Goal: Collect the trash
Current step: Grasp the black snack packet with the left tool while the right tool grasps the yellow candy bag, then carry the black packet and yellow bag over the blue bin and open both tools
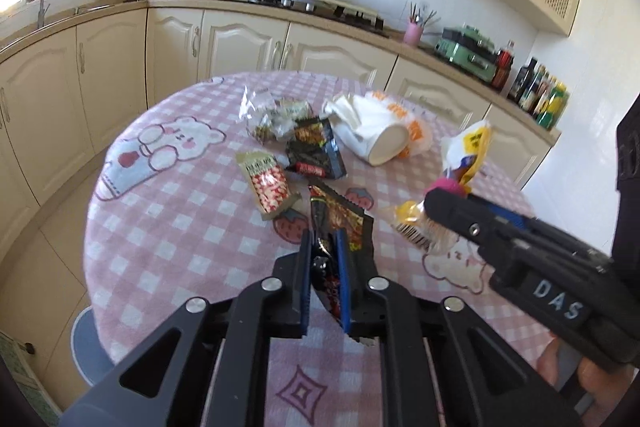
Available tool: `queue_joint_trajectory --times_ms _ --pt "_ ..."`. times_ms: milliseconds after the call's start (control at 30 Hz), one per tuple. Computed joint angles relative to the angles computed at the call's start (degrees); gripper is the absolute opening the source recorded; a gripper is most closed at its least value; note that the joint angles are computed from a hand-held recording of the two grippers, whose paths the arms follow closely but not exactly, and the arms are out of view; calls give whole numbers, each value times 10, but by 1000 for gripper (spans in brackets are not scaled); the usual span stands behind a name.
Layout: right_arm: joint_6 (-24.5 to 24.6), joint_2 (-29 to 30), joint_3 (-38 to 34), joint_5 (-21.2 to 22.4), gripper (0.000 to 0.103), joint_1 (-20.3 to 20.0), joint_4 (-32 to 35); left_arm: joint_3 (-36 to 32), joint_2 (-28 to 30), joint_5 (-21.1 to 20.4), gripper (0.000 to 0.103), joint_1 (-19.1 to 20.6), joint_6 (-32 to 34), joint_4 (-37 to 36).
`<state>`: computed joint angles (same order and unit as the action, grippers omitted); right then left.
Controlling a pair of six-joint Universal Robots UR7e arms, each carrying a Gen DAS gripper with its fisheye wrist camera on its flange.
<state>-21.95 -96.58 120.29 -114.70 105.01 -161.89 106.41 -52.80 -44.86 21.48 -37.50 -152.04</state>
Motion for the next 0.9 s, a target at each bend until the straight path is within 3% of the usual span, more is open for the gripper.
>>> queue_joint_trajectory --times_ms 167,300,467,667,900 --pt "-3 9 1 -3 32 39 -3 37 -46 33 10 -19 -12 -20" --pt "-1 27 3 0 32 72 -2 80 -105 71 10 -33 -53 6" --pt "1 70 4 12 32 111 4 134 -196 121 10 -44 -164 113" --pt "5 145 2 31 32 141 9 177 -303 152 10 -47 -331 309" --pt "8 232 -9 42 32 161 9 219 -401 147 10 -21 -445 441"
